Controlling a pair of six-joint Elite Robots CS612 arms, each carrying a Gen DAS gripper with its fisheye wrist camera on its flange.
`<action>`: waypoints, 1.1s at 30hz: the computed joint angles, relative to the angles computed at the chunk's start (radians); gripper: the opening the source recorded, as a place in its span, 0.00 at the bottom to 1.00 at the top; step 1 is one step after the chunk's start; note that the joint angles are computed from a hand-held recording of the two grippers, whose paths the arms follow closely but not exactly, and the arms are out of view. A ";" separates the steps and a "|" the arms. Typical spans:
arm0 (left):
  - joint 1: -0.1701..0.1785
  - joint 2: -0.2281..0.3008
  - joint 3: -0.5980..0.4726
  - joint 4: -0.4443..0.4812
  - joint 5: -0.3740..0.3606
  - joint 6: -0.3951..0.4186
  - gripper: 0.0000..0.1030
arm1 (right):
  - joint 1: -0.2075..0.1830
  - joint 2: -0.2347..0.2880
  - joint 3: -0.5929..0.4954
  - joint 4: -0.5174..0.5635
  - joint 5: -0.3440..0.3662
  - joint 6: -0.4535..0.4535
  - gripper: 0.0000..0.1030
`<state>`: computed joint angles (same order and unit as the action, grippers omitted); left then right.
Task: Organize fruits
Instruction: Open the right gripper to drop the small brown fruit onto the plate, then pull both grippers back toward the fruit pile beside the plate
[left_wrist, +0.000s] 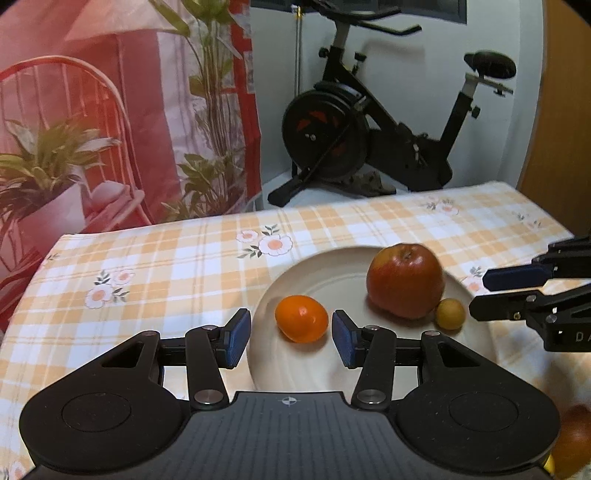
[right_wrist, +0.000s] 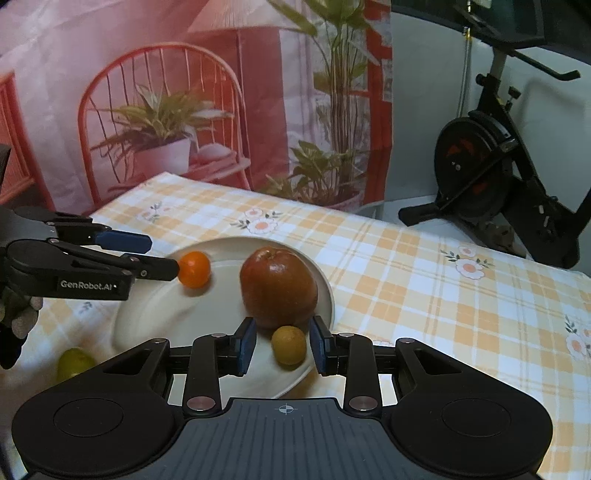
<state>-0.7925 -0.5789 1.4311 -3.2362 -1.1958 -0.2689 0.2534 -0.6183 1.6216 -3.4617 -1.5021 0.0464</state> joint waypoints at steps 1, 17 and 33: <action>-0.003 -0.007 0.011 -0.007 0.004 -0.005 0.50 | 0.001 -0.005 0.010 -0.013 0.001 0.006 0.28; -0.063 -0.099 0.220 -0.157 0.074 -0.185 0.50 | 0.048 -0.024 0.172 -0.275 -0.090 0.071 0.29; -0.142 -0.120 0.324 -0.251 0.183 -0.248 0.50 | 0.078 0.003 0.290 -0.553 -0.181 0.190 0.33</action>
<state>-0.9346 -0.6990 1.7548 -3.4869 -1.0127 -0.5171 0.3316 -0.6157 1.9120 -4.0143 -1.6830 0.2361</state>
